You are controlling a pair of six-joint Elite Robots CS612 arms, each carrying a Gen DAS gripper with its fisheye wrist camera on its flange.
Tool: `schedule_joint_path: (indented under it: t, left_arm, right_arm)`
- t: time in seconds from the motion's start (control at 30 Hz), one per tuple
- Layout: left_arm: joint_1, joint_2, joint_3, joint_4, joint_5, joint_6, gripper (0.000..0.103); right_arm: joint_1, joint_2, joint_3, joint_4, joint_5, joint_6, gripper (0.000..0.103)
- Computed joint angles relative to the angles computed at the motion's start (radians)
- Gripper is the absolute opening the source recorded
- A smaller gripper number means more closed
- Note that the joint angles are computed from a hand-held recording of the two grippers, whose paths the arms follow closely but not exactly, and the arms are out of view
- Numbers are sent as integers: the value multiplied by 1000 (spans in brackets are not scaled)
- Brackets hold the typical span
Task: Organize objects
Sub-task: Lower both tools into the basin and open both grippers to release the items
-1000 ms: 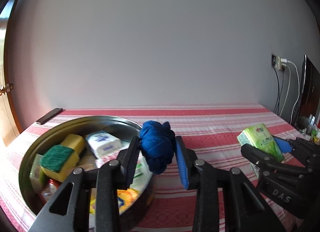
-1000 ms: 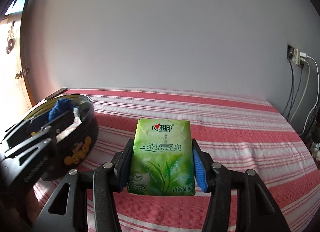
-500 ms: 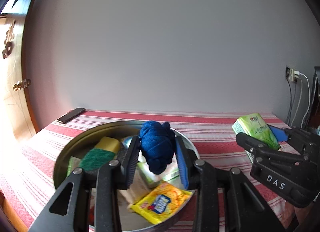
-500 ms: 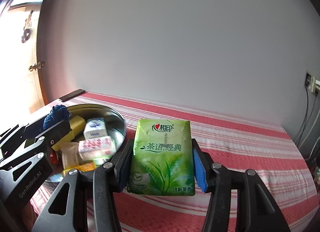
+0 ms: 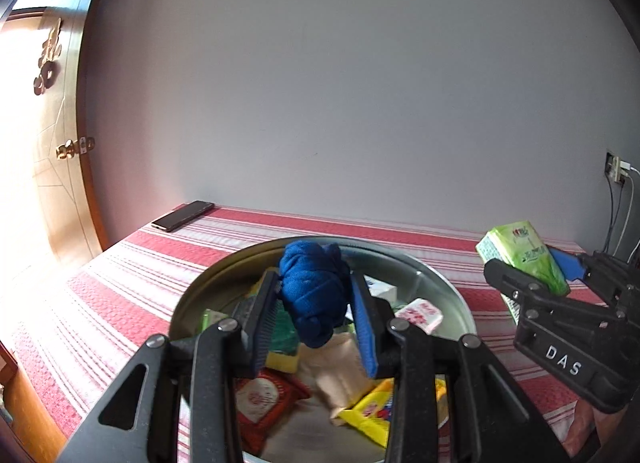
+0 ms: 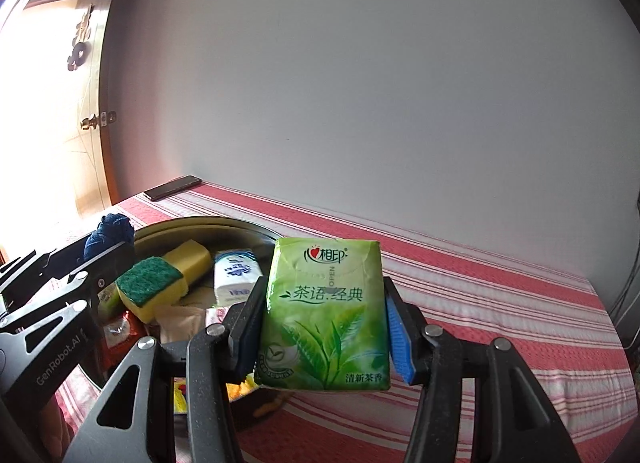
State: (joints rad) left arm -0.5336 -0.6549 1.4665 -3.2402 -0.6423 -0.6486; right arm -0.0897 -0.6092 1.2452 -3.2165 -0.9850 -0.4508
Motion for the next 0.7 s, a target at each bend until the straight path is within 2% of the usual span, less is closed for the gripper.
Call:
schedule_joint_path:
  t: [0.37, 0.7]
  left_arm:
    - [21, -11, 9, 135, -31, -95, 35]
    - [35, -14, 12, 204, -59, -146, 35]
  right_arm:
    - [41, 20, -44, 92, -1, -55, 55]
    - [64, 44, -84, 151, -1, -92, 55]
